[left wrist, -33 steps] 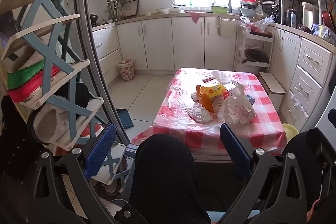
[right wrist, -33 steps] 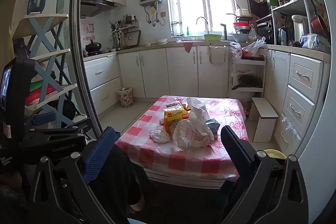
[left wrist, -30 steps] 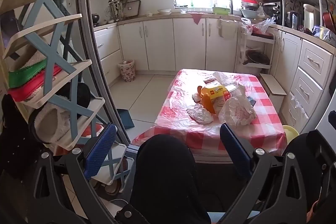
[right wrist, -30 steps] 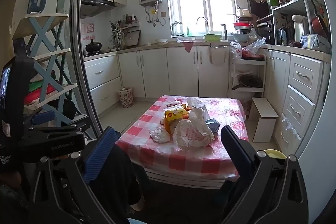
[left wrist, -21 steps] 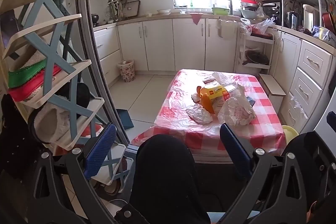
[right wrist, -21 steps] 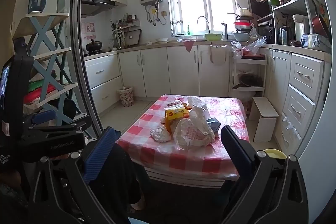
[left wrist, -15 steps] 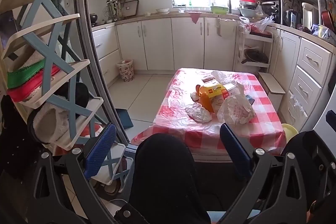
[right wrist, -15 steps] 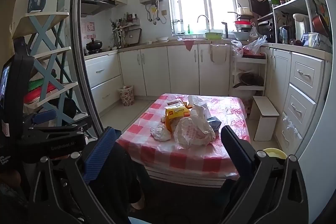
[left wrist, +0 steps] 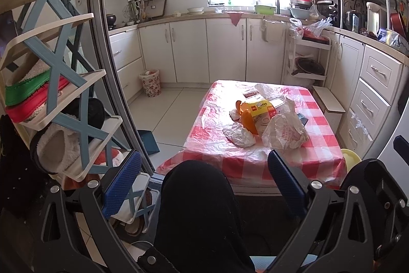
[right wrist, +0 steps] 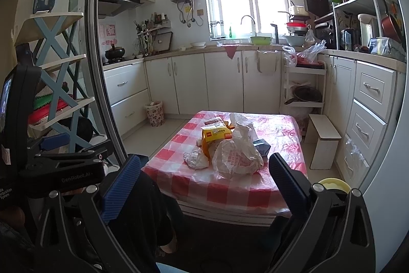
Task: Collect trash
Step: 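Approach the table with both tools open, then grasp the crumpled white tissue with the left gripper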
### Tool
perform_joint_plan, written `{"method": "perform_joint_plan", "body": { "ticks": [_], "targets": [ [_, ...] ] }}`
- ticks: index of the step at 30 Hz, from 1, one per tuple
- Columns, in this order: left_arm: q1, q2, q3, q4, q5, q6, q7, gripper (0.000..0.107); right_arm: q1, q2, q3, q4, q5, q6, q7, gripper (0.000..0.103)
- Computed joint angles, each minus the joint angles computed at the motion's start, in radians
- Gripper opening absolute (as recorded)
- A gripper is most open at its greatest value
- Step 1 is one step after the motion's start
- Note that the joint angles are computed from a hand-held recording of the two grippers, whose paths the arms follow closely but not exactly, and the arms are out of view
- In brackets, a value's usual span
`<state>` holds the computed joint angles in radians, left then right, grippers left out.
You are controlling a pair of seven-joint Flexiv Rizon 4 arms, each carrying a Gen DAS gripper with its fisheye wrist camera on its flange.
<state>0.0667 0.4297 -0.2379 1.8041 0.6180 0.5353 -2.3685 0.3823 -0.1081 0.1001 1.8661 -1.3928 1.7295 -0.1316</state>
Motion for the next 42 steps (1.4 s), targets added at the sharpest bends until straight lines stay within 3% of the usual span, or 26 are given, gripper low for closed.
{"method": "perform_joint_plan", "body": {
  "ticks": [11,21,24,27,34,42],
  "targets": [
    [-0.007,-0.017,0.025,0.007,-0.037,0.022,0.017,0.095,0.055,-0.005,0.041,0.038,0.352,-0.076,-0.317,0.096],
    [-0.012,-0.068,0.052,0.002,-0.054,0.062,0.046,0.095,0.108,-0.091,-0.030,-0.035,0.406,-0.120,-0.394,0.096],
    [-0.009,-0.098,0.065,-0.009,-0.056,0.066,0.051,0.095,0.088,-0.181,0.034,-0.126,0.555,-0.191,-0.578,0.096],
    [-0.008,-0.145,0.089,-0.027,-0.070,0.077,0.058,0.095,0.032,-0.316,0.175,-0.294,0.761,-0.347,-0.827,0.096],
    [-0.023,-0.397,0.147,-0.169,-0.090,0.112,0.124,0.095,0.039,-0.570,0.256,-0.648,0.980,-0.635,-1.080,0.096],
    [-0.046,-0.732,0.214,-0.369,-0.214,0.134,0.229,0.095,0.059,-0.667,0.254,-0.799,1.154,-0.748,-1.189,0.096]
  ]
}}
